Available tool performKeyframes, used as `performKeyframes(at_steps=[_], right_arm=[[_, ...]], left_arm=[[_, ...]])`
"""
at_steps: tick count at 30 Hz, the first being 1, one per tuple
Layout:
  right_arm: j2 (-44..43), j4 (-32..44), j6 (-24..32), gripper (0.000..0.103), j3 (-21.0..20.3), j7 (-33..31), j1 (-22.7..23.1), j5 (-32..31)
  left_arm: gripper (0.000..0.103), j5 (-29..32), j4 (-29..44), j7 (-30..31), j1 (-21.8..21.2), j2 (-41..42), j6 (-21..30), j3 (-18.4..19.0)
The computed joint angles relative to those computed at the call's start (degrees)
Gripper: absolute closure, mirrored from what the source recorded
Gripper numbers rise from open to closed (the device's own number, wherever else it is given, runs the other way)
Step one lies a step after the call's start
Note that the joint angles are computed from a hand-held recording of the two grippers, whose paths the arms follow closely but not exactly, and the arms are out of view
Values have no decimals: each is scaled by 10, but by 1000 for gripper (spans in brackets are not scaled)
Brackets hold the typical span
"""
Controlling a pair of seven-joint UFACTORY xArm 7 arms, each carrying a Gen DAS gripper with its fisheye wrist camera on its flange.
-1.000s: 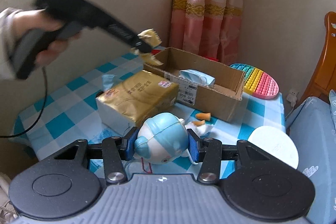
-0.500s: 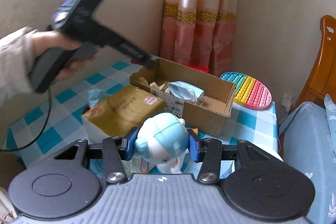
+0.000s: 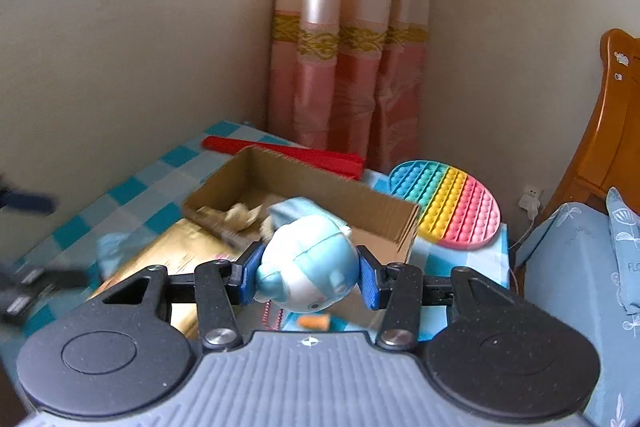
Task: Organize soft objects
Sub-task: 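Lower the plush doll into the cardboard box and open the right gripper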
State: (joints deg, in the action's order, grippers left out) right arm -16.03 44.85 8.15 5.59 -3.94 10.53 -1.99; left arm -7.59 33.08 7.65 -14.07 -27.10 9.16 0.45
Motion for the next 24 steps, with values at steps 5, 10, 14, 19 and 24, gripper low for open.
performKeyframes(at_steps=[5, 10, 14, 19, 24], right_arm=[[79, 90, 33, 49, 18, 49, -31, -43], [128, 138, 30, 32, 19, 139, -44, -141], [124, 132, 14, 8, 13, 210, -43, -209], [90, 96, 9, 3, 10, 184, -30, -167], [41, 40, -5, 0, 5, 134, -10, -101]], left_arm=[[3, 27, -24, -25, 34, -18, -5, -25], [3, 37, -36, -39, 43, -25, -7, -23], [3, 40, -42, -39, 40, -31, -4, -16], [3, 39, -47, -34, 33, -38, -3, -9], [3, 38, -55, -34, 33, -48, 3, -9]])
